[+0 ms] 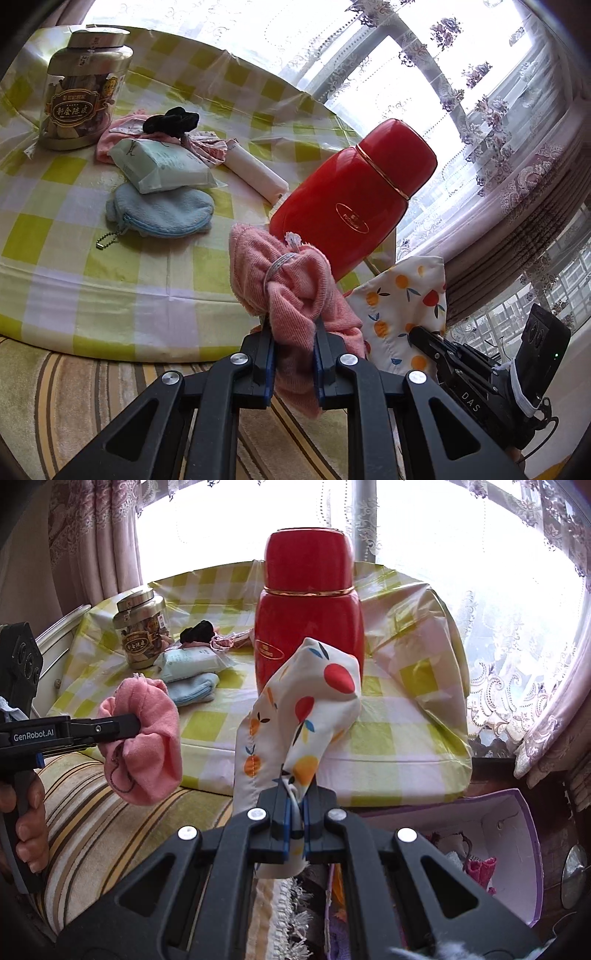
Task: Organize soft objects
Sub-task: 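Carry the pink hat in the left tool and print bag in the right tool to the box, then open both tools over the box to drop the hat and bag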
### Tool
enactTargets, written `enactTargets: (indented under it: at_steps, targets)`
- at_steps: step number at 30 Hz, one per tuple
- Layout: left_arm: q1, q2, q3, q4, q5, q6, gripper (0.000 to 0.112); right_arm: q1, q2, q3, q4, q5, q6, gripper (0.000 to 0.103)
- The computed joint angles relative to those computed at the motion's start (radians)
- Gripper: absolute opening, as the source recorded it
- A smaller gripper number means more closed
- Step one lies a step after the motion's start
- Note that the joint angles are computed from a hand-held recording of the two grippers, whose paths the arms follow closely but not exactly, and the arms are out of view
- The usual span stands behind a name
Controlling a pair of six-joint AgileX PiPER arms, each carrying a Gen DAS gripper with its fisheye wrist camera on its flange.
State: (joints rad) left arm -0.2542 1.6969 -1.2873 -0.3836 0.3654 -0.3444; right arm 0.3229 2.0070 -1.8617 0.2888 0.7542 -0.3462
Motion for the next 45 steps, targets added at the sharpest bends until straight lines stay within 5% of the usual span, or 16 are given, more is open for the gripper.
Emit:
enactTargets:
  at_steps: [24, 28, 31, 35, 37, 45]
  targets:
    - [-0.249, 0.296, -0.457, 0.029, 0.216, 0.023, 0.017, -0.27, -0.108, 0.234, -0.017, -0.066, 0.042, 0.008]
    - [-0.28, 0.366, -0.572, 0.005, 0.273, 0.05, 0.019, -0.302, -0.11, 0.233, -0.071, -0.07, 0.092, 0.014]
    - [-0.293, 0.407, -0.632, -0.037, 0.313, 0.098, 0.034, -0.326, -0.094, 0.212, -0.103, -0.047, 0.117, 0.022]
    - [-0.31, 0.446, -0.7, -0.032, 0.365, 0.118, 0.052, -0.343, -0.084, 0.201, -0.115, -0.022, 0.13, 0.053]
    - [-0.307, 0.443, -0.697, -0.03, 0.368, 0.115, 0.052, -0.344, -0.085, 0.202, -0.108, -0.015, 0.122, 0.059]
    - [-0.244, 0.317, -0.495, -0.005, 0.263, 0.078, 0.052, -0.292, -0.111, 0.214, -0.079, 0.009, 0.062, 0.06]
